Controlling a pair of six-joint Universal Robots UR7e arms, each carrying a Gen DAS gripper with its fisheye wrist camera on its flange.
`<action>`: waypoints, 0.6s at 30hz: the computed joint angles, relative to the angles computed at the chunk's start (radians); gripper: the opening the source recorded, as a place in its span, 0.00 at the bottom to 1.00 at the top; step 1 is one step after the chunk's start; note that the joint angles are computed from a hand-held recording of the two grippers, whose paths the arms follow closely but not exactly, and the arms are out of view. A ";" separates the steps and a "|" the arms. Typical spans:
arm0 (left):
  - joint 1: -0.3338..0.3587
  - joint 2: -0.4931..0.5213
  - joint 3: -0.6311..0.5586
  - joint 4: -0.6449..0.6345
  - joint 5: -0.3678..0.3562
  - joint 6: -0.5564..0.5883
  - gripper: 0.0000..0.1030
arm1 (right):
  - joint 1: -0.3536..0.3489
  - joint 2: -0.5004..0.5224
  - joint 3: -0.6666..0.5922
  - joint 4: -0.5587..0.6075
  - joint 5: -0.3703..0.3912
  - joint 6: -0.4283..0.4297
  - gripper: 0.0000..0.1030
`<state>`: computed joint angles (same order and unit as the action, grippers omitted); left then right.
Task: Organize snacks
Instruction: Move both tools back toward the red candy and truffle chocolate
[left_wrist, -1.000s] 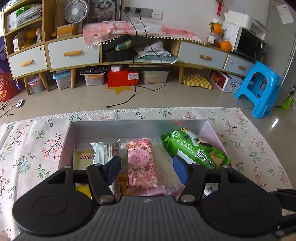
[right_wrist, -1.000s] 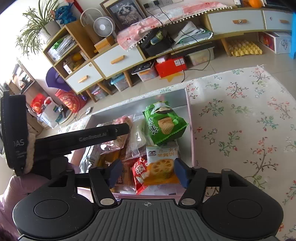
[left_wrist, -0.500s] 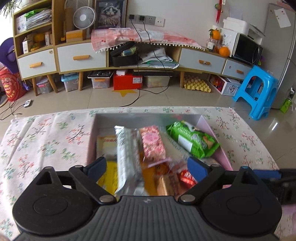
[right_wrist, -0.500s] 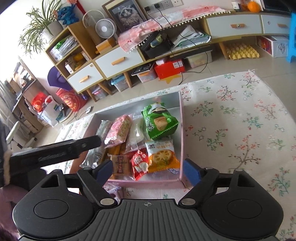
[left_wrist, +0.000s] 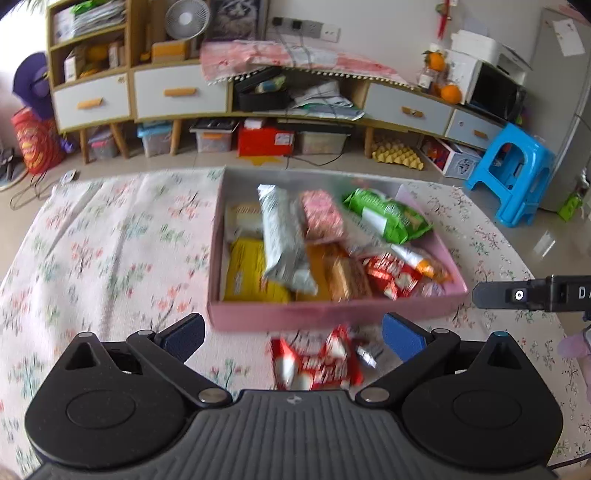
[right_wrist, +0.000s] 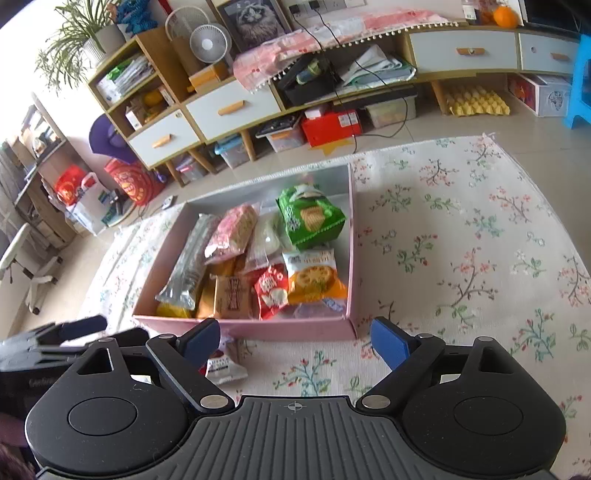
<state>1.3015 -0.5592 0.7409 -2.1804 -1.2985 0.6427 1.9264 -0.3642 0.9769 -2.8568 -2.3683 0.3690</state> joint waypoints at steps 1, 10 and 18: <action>0.002 -0.001 0.004 -0.001 0.005 -0.009 0.99 | 0.000 0.001 -0.002 0.010 0.002 0.009 0.88; 0.039 0.003 0.001 0.038 -0.068 -0.016 0.94 | -0.007 0.029 -0.040 0.108 0.017 0.080 0.88; 0.073 0.059 -0.117 0.177 -0.168 0.001 0.61 | -0.022 0.053 -0.071 0.124 0.083 0.126 0.88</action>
<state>1.3745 -0.5002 0.6244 -2.0038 -1.4670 0.6441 1.9045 -0.3116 0.9060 -2.7331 -2.2852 0.4952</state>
